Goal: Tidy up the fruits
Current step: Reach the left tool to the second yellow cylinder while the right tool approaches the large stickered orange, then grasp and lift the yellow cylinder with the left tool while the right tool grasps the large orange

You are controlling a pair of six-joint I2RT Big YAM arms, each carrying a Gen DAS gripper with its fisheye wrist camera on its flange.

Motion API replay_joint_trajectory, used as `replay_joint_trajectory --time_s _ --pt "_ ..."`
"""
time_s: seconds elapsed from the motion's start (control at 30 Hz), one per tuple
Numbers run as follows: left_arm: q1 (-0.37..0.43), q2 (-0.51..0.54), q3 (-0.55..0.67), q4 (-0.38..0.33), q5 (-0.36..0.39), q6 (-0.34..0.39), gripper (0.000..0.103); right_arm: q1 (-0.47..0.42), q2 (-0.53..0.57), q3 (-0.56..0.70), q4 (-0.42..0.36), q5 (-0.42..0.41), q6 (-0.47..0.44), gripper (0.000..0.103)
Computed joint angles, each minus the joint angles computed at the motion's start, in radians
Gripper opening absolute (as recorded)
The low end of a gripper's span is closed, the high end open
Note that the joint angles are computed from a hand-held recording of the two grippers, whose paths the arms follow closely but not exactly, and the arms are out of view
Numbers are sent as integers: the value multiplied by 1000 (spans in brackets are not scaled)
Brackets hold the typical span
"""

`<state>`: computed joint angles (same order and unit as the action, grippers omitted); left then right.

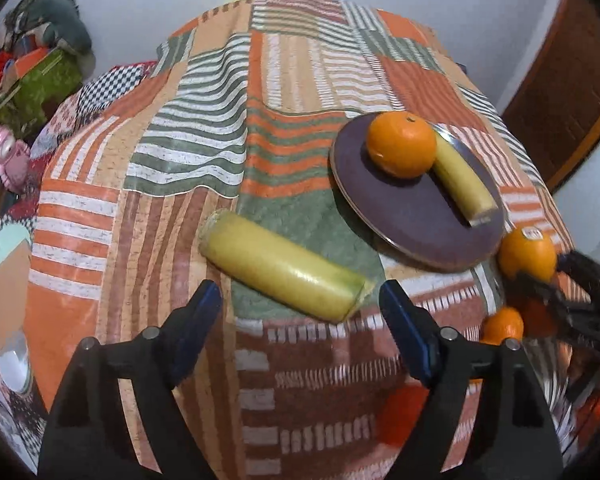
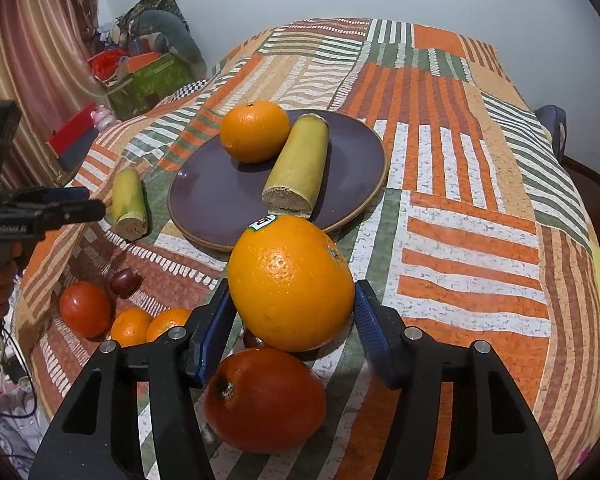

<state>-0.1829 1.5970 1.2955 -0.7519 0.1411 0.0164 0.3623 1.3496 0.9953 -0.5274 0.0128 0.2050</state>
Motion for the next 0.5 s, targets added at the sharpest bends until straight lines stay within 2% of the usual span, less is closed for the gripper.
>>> replay_joint_trajectory --time_s 0.13,0.2,0.27,0.4,0.5 --pt "-3 97 84 -72 38 -88 83 -2 -7 -5 11 -17 10 55" --pt "-3 126 100 -74 51 -131 83 0 -11 -7 18 -19 9 55" --pt "-8 135 102 -57 52 -141 84 3 -15 -8 25 -20 8 55" --pt "-30 150 110 -38 8 -132 83 6 -26 -6 32 -11 -8 55" --pt "-34 155 108 -16 -1 -127 77 3 -30 -5 39 -13 -11 55"
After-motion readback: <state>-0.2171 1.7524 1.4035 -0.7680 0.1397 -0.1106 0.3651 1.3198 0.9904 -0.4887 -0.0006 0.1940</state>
